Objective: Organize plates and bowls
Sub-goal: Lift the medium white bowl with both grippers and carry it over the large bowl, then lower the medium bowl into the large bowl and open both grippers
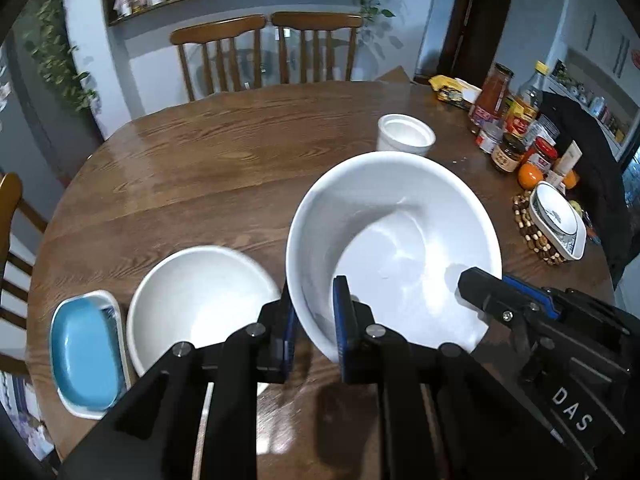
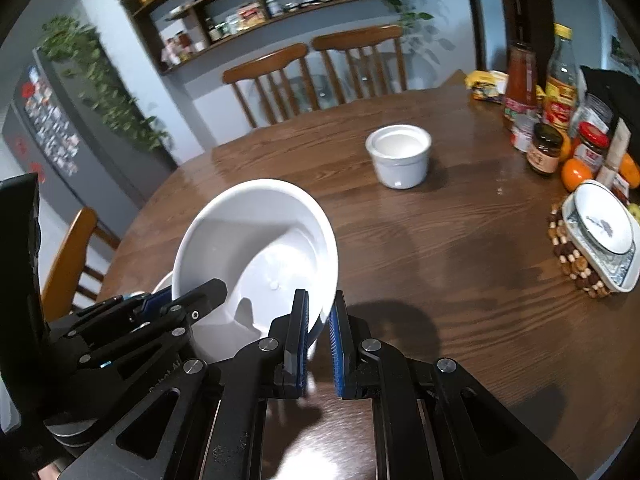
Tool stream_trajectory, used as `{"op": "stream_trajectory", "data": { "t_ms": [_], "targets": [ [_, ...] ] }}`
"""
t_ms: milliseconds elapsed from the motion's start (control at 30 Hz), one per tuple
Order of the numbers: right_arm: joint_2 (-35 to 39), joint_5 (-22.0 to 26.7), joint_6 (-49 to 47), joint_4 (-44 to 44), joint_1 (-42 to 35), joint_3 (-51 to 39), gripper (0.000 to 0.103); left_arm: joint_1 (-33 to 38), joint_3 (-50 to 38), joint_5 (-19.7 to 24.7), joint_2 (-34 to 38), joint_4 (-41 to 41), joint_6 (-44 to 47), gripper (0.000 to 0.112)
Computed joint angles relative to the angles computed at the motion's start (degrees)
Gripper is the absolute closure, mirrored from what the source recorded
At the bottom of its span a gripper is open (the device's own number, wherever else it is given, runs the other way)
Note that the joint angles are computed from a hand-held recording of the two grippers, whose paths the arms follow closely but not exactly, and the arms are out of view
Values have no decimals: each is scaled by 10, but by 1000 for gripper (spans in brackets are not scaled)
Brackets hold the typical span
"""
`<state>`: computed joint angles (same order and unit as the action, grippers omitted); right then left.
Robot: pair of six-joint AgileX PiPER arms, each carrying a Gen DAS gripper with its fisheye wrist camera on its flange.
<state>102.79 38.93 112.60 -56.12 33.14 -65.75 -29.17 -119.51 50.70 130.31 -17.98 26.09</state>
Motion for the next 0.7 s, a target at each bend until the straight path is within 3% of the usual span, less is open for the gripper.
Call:
{"op": "stream_trajectory", "data": {
  "t_ms": [333,567,700],
  "targets": [
    [92,-38,-150,91,3,-134,92,69,26,-1,-17,7,-16,100],
    [178,-33,-304,202,-4,-262,92,99,-43,45,29,44,-59,99],
    [204,-35,-369,265,-17,-295,92,104,-114,98,76,60,-80,99]
  ]
}}
